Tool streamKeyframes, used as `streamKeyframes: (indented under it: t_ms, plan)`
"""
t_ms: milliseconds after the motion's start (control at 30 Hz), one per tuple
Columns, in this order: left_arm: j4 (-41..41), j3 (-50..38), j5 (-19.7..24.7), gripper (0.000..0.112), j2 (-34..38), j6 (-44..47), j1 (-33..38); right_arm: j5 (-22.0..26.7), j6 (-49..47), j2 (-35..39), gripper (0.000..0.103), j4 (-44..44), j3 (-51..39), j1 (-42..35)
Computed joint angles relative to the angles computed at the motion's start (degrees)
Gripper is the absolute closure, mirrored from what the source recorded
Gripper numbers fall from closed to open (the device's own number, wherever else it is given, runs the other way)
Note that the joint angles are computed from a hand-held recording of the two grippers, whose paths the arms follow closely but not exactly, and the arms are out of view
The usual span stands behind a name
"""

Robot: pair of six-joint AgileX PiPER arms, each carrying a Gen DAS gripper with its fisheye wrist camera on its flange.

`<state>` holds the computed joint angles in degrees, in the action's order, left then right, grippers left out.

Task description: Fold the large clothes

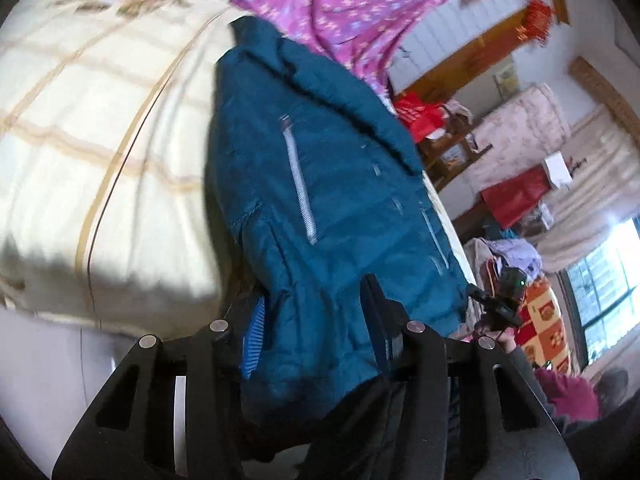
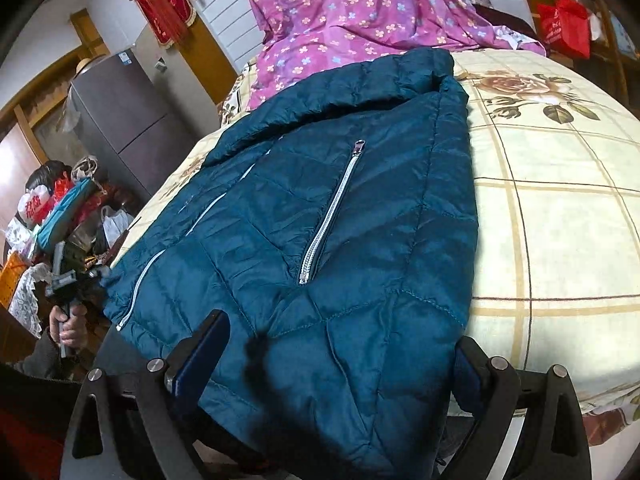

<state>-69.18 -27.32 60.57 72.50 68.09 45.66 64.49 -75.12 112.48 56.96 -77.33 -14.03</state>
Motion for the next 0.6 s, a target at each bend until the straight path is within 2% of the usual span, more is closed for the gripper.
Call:
streamKeyframes:
  t_ms: [33, 167, 233, 367, 467, 567, 600]
  plan:
    - [0.5, -0.7, -1.0, 0.069, 0.2, -0.8, -1.1, 0.1, 0.1, 0.1, 0.006, 0.0, -0.1, 0.0]
    - [4.1, -5.0, -10.6, 0.069, 5.3, -5.5, -9.8, -0.4, 0.1, 0.0, 0.006, -0.2, -0.1, 0.2]
    - [3.6, -5.6, -11.1, 0.064, 6.5, -3.2, -10.2, -0.3, 0.0, 0.0, 0.006, -0.2, 0.0, 0.2]
    - [5.7, -7.7, -10.9, 0.061, 7.5, -5.5, -13.6, 0.1, 0.1, 0.2, 0.007, -0.1, -0.4, 0.1]
    - [6.8, -6.8, -14.9, 0.058, 4.1, -6.2, -18.7, 0.1, 0.1, 0.3, 0.006, -0.2, -0.6, 0.1]
    - [4.6, -6.1, -13.6, 0.059, 3.4, -4.0, -16.2, 1.4, 0.3, 0.7, 0.008, -0.5, -1.2, -0.4]
    - [4.1, -6.1, -13.5, 0.064, 3.7, -3.2, -15.5, 1.8, 0.4, 0.9, 0.013, -0.4, -1.4, -0.7]
